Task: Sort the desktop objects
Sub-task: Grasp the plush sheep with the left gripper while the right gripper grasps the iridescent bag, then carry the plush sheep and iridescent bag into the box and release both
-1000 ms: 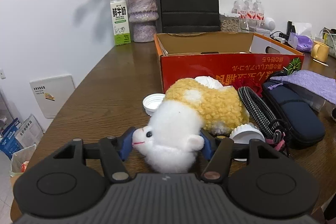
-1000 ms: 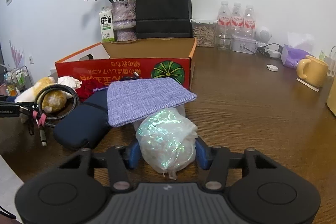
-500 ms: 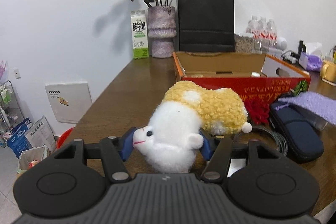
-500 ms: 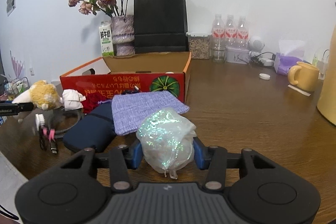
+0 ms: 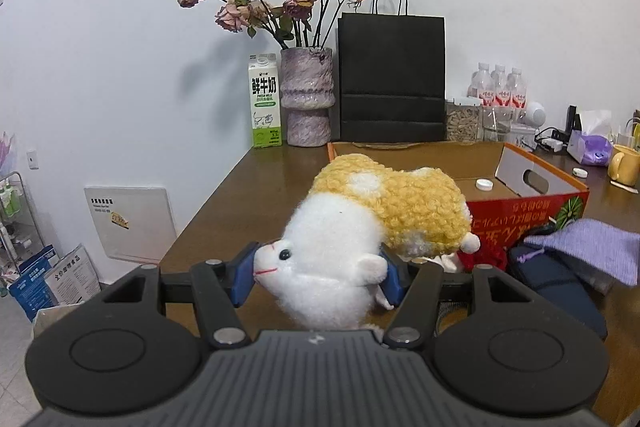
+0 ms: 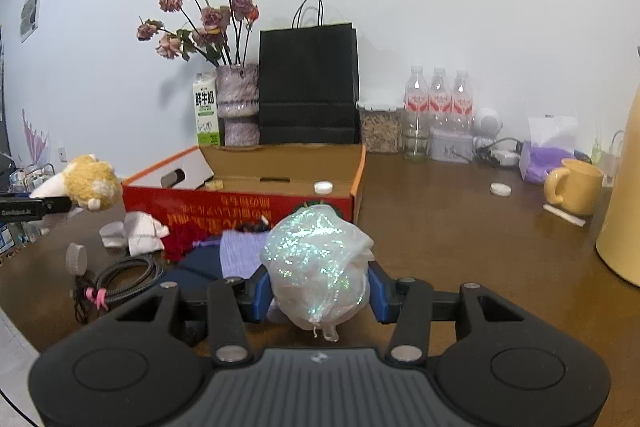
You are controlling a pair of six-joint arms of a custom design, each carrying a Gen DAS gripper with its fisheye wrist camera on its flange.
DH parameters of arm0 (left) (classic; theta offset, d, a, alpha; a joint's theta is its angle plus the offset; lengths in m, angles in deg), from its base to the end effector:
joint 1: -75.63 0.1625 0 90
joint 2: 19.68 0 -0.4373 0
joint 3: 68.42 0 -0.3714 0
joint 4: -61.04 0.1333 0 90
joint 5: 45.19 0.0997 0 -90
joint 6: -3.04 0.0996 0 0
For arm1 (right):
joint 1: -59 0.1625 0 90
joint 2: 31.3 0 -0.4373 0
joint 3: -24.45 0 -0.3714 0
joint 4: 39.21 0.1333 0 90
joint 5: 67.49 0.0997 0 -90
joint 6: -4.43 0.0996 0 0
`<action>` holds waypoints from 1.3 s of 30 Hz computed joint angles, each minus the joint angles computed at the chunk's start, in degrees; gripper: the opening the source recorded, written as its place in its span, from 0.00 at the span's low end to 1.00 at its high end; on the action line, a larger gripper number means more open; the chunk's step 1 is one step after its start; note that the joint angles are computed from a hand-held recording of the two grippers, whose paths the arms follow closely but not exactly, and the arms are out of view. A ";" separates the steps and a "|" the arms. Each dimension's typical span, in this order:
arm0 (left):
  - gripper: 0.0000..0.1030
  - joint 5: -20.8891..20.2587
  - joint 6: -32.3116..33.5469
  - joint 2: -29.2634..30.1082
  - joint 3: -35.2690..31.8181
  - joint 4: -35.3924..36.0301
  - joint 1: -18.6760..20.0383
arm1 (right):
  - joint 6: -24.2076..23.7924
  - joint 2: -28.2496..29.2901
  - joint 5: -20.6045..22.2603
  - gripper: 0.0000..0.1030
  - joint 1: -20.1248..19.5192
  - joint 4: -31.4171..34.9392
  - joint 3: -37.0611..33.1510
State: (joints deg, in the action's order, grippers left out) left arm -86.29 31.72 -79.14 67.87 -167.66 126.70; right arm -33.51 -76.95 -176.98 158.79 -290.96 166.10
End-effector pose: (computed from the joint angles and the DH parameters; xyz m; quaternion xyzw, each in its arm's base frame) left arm -0.0965 -0.4511 0.2346 0.2576 0.7672 -0.4978 0.3118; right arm 0.1655 -0.3707 0.1582 0.2509 -0.7941 0.4843 0.2680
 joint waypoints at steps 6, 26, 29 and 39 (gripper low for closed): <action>0.59 -3.04 2.31 1.32 -3.75 0.08 0.59 | -0.92 -1.17 0.73 0.45 1.23 2.97 -3.55; 0.59 -4.56 -2.67 10.23 -34.10 33.31 3.05 | 1.37 1.09 -3.02 0.45 5.06 40.42 -36.47; 0.59 -2.78 -3.82 12.75 -38.12 37.26 3.63 | 2.32 4.08 -5.43 0.45 5.18 46.53 -43.07; 0.59 1.41 -9.95 18.84 -48.03 51.25 6.80 | 7.00 12.47 -12.72 0.45 3.28 64.00 -59.89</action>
State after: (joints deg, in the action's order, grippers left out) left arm -84.88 21.77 -60.30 19.84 -116.41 133.50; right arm -26.51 -64.48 -189.70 162.07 -226.97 106.20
